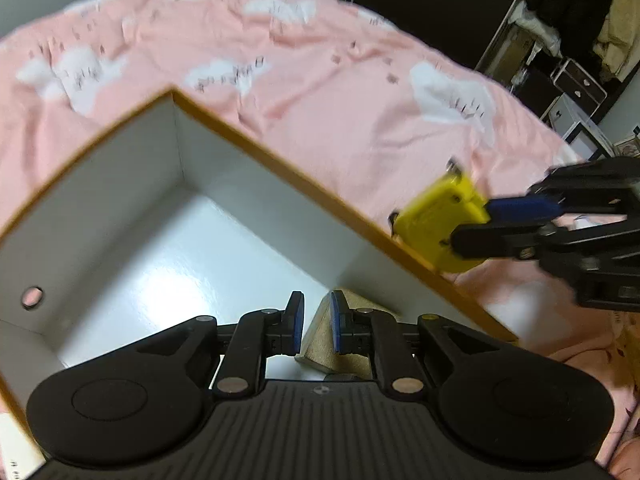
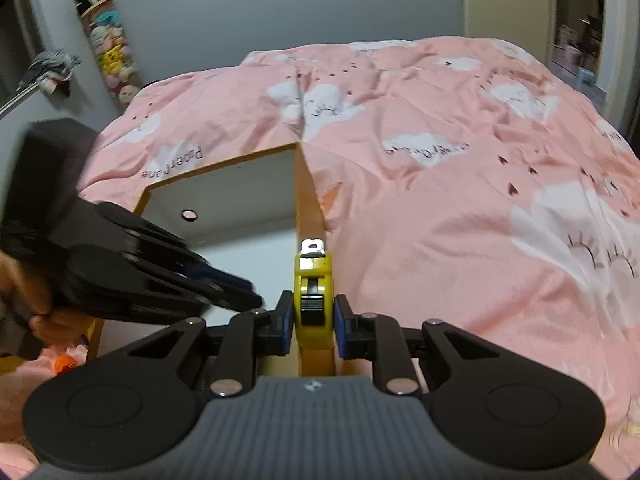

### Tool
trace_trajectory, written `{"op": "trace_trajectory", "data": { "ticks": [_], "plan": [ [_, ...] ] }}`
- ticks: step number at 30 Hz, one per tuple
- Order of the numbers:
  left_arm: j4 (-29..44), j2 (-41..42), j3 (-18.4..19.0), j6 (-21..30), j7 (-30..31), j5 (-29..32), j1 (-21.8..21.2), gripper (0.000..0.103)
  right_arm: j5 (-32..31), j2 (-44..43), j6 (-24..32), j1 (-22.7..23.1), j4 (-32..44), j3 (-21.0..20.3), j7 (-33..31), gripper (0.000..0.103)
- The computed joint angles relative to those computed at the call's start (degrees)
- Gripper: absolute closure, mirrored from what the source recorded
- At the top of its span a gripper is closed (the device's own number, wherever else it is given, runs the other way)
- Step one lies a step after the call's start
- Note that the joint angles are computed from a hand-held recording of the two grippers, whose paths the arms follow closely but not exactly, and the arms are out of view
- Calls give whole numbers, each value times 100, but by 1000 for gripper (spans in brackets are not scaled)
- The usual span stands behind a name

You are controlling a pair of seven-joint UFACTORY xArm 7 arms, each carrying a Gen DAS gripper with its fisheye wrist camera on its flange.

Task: Organize objects
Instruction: 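Carry the gold box to the shoebox rim with the left tool while the right tool holds the tape measure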

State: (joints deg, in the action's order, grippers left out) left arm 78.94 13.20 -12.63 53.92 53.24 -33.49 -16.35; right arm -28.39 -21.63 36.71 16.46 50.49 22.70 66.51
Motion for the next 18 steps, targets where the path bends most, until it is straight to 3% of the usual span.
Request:
{"op": "trace_trajectory", "data": {
  "ticks": [7, 14, 18],
  "plan": [
    [102, 339, -37, 74, -107, 128, -19, 88, -199, 379, 261, 56, 456, -97, -542, 82],
    [404, 556, -114, 963, 37, -24, 144, 84, -374, 516, 394, 133, 689, -165, -741, 82],
    [240, 437, -98, 1076, 184, -103, 139, 84, -456, 628, 546, 199, 818, -159, -786, 82]
  ]
}}
